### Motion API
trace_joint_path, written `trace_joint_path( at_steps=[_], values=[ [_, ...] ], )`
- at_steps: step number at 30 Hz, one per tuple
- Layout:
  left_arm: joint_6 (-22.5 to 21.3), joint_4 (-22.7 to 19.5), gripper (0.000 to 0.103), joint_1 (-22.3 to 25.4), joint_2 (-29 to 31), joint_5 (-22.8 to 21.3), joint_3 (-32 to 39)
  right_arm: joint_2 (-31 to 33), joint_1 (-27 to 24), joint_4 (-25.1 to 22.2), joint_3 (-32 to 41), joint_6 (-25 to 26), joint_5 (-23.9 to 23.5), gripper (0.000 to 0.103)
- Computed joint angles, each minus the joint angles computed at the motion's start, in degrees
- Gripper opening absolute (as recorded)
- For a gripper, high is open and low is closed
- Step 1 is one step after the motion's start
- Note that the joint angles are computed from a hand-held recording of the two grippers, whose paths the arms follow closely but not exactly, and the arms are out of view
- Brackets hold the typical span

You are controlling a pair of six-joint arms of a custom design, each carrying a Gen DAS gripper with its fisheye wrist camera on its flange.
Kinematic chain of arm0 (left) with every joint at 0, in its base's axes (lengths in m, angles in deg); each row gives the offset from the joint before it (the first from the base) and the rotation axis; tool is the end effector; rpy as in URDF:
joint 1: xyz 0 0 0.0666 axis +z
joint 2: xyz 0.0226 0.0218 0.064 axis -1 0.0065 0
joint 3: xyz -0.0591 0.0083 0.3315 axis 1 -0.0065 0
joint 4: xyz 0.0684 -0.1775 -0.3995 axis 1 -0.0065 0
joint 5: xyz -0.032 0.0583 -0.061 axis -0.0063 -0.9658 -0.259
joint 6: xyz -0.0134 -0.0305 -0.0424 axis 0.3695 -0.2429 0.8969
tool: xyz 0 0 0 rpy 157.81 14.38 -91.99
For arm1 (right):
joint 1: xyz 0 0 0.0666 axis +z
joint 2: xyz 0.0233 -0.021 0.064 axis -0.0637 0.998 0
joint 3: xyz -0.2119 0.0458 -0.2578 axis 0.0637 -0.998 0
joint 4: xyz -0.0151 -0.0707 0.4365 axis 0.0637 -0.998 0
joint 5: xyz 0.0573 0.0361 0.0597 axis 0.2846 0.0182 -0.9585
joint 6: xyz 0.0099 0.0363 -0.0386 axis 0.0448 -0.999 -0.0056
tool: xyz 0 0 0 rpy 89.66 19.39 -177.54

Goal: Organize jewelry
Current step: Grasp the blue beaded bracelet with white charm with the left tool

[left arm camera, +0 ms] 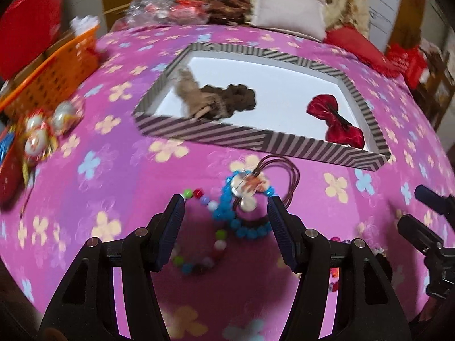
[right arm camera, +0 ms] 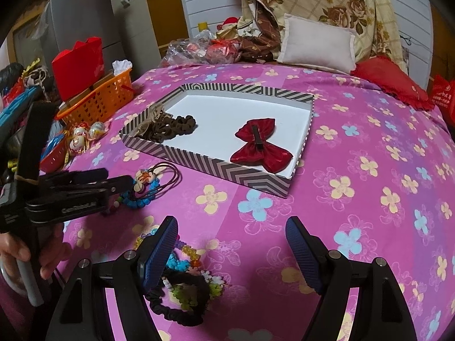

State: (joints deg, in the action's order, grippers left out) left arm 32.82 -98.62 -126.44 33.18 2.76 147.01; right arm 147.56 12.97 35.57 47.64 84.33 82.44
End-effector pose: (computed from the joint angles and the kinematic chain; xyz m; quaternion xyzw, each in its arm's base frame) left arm 0.5678 -0.4111 0.3101 0.0042 0.9531 -0.0114 0.3024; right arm 0.5417 0.1654 0.3230 -0.1318 0.9223 0.1124 0.3455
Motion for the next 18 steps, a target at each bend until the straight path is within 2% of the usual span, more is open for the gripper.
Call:
trace_joint_path(
  at_steps=[2, 8, 16, 18],
  values=[
    [-1.9, -1.1, 0.061, 0.1, 1.5, -0.7, 1.9, 0.1, -0.3, -0.1, 0.2, -0.3, -0.4, 0.076],
    [-5.1, -3.2, 0.060, 1.1, 3.3, 4.0, 4.2, 0.5, -1.2, -0.4, 0.8, -1.2, -1.3, 0.076],
    [-9.1, -6.0, 0.060, 0.8, 6.4, 3.1, 8.2, 1.1, -1.4, -1.0, 1.3, -1.9, -1.9, 0.076],
    [-9.5, -6.7, 0.052, 1.0, 7.1, 3.3, 9.2, 1.3, -1.4, -1.1, 1.4, -1.9, -1.8, 0.076]
  ],
)
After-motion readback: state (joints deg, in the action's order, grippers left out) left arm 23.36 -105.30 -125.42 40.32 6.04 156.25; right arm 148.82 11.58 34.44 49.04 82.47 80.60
